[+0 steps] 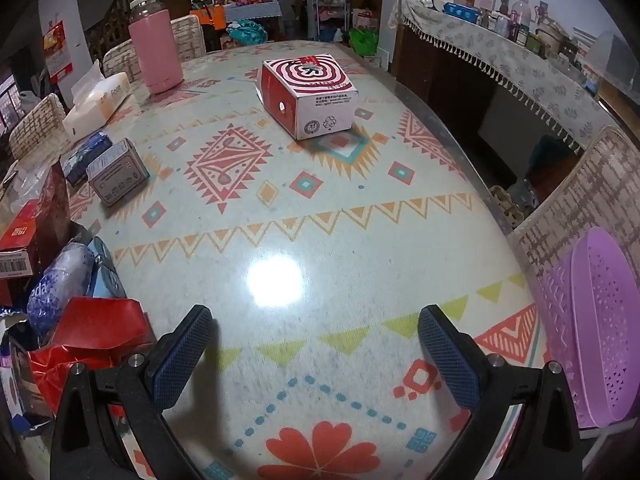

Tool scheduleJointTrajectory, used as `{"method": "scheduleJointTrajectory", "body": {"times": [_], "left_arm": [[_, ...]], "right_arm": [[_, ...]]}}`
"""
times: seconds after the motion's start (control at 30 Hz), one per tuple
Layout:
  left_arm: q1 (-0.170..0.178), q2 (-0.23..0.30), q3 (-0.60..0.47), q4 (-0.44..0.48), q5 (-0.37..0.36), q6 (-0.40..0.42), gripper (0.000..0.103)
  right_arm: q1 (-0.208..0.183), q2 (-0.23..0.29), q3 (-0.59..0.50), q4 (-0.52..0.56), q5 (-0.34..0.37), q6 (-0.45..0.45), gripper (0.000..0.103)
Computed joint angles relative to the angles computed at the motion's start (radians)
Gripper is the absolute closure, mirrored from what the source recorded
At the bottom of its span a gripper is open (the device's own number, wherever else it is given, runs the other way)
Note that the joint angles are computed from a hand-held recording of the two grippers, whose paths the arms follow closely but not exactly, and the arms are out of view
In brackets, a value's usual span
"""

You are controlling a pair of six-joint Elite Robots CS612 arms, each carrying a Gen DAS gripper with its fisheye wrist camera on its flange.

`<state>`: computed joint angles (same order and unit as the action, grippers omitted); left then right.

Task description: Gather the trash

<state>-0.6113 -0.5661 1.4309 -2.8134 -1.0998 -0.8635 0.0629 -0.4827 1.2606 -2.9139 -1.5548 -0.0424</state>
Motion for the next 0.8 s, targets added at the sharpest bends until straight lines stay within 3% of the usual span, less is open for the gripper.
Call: {"method": "scheduleJointTrajectory", "body": {"times": [0.23,0.37,0.67,0.8], "left_arm": [[-0.006,0.000,0.002,-0.045,-0.035,0.064,0.000],[-0.021,-0.014,0.026,-0.098,0.032,0.048,0.000],[-0.081,-0.090,0.115,-0.158,0.208,0.008,0.000],[-0.109,-0.112,0.143,-0.173,0.247,0.002,0.000]], "right_arm": [[-0.004,-0.011,0.020,0.000,0.018,-0.008,0.000],[-0.029,-0.052,0.102,-0.047,0.145,0.024,0.002],[-0.058,-0.118,0.270,-0.286,0.218,-0.018,0.002],[-0.080,-0.142,0.330,-0.383,0.243,-0.020,0.002]]}}
